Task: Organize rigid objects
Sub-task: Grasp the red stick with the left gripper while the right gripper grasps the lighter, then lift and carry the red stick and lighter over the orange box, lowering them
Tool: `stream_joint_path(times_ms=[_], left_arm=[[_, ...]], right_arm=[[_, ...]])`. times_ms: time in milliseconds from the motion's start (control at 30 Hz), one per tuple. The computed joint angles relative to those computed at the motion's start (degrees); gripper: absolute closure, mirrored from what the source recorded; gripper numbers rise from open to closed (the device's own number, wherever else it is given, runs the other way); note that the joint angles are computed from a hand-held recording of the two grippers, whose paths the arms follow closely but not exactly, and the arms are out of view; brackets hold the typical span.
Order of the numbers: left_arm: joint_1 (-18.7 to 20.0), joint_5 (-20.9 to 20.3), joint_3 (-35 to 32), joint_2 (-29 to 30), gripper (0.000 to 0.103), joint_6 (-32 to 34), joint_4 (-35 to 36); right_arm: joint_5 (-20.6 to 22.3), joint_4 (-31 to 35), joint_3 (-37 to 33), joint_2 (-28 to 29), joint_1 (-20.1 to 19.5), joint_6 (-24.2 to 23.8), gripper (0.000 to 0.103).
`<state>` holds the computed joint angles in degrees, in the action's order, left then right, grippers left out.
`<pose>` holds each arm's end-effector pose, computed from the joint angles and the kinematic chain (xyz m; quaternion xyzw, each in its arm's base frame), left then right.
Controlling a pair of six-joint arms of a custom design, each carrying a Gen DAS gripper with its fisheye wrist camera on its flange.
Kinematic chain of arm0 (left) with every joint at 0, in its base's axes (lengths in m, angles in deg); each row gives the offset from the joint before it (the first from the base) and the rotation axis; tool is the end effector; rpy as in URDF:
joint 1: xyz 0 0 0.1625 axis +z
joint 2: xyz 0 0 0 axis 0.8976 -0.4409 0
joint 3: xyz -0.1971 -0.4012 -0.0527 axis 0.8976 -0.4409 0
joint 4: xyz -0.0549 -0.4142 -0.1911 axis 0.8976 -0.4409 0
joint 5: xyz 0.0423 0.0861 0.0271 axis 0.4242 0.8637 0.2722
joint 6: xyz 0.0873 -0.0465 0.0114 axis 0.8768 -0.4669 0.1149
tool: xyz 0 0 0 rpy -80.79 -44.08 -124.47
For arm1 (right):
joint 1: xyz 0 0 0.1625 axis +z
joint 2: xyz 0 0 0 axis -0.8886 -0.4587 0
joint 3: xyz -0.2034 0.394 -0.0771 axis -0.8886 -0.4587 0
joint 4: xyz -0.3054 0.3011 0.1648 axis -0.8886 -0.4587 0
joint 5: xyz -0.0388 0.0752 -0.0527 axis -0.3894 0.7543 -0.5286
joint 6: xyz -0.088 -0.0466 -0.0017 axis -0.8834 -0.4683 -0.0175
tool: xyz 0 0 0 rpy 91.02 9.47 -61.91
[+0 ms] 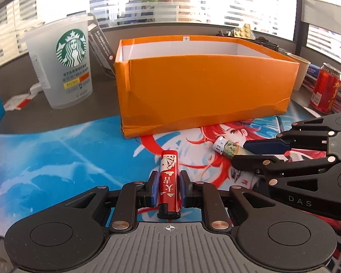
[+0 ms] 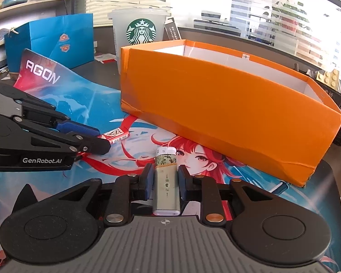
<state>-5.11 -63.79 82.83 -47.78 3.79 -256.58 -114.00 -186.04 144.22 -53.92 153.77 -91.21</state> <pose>-0.2131 -0.6713 0.0330 0.4827 0.8319 -0.2164 0.1679 0.1024 -0.6092 0.1167 0.2012 -0.8118 0.4169 0.3559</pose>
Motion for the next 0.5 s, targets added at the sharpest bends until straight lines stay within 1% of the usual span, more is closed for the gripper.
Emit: stream_joint_path(times_ms=[100,200,500], left_arm=[[-0.12,-0.04,0.61,-0.9,0.086,-0.67,1.39],[0.0,-1.26,0.87,-1.76,0.086,-1.66,3.43],[-0.11,-2.98,3.39,-4.05,0.086,-0.6,2.89]], right_arm=[[-1.45,-0.75,0.15,0.29,0.65,-0.08,0.082],[-2.26,-1.15,0.27,0.4,1.13,-0.11,0.082],[-4.75,-2.06,0.64,1.31,2.66,-0.41,0.082]])
